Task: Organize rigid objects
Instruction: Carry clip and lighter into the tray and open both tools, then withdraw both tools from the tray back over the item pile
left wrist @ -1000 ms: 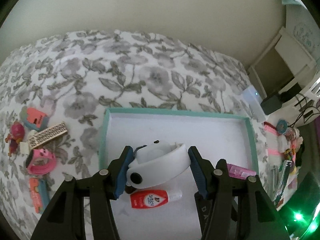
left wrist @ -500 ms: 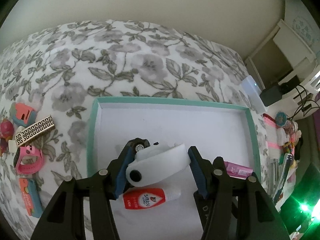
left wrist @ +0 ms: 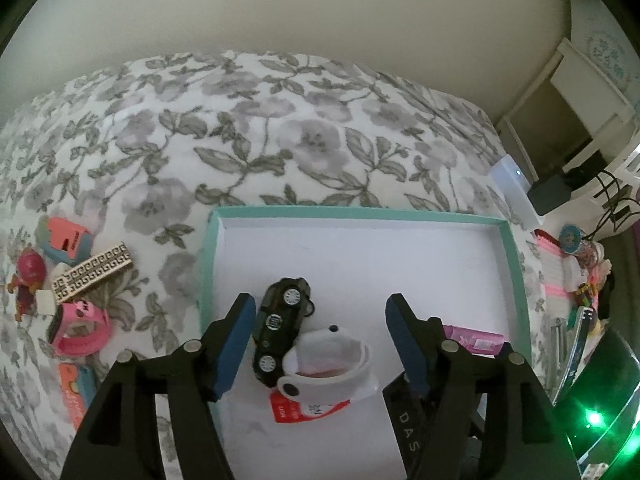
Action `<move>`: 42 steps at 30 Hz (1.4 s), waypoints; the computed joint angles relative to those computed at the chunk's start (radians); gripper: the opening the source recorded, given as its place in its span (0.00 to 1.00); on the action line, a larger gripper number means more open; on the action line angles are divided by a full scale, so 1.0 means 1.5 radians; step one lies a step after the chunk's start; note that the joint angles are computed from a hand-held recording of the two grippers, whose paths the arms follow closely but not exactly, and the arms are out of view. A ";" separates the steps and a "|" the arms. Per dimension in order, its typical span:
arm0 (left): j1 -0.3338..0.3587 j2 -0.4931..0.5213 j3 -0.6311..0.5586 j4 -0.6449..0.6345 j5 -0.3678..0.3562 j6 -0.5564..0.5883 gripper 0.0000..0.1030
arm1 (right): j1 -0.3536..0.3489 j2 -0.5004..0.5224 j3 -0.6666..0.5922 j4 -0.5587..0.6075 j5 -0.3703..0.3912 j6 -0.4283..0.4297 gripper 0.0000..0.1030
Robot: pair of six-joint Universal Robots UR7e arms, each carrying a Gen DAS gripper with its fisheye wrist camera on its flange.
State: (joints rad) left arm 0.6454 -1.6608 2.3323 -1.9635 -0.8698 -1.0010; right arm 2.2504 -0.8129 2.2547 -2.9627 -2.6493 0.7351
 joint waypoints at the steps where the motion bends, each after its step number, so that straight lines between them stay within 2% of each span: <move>1: -0.001 -0.001 -0.001 0.006 0.004 -0.003 0.67 | 0.000 0.001 -0.001 0.001 0.000 -0.001 0.82; 9: -0.002 -0.010 -0.010 0.065 0.031 -0.044 0.68 | 0.000 0.008 -0.002 -0.014 0.007 -0.022 0.84; 12: -0.001 -0.013 -0.011 0.080 0.041 -0.058 0.80 | 0.001 0.012 -0.003 -0.019 0.003 -0.031 0.96; 18: -0.005 -0.017 -0.012 0.108 0.068 -0.084 0.82 | 0.004 0.019 -0.004 -0.037 0.000 -0.049 1.00; 21: -0.006 -0.021 -0.009 0.129 0.093 -0.112 0.95 | 0.004 0.022 -0.004 -0.042 -0.004 -0.056 1.00; 26: 0.002 -0.029 -0.010 0.163 0.116 -0.142 0.95 | 0.004 0.023 -0.004 -0.045 -0.004 -0.059 1.00; 36: 0.022 -0.029 -0.029 0.224 0.110 -0.162 0.95 | 0.006 0.024 -0.007 -0.041 -0.002 -0.066 1.00; 42: 0.009 -0.064 -0.053 0.288 0.115 -0.183 0.95 | 0.017 0.021 -0.012 -0.094 0.020 -0.089 1.00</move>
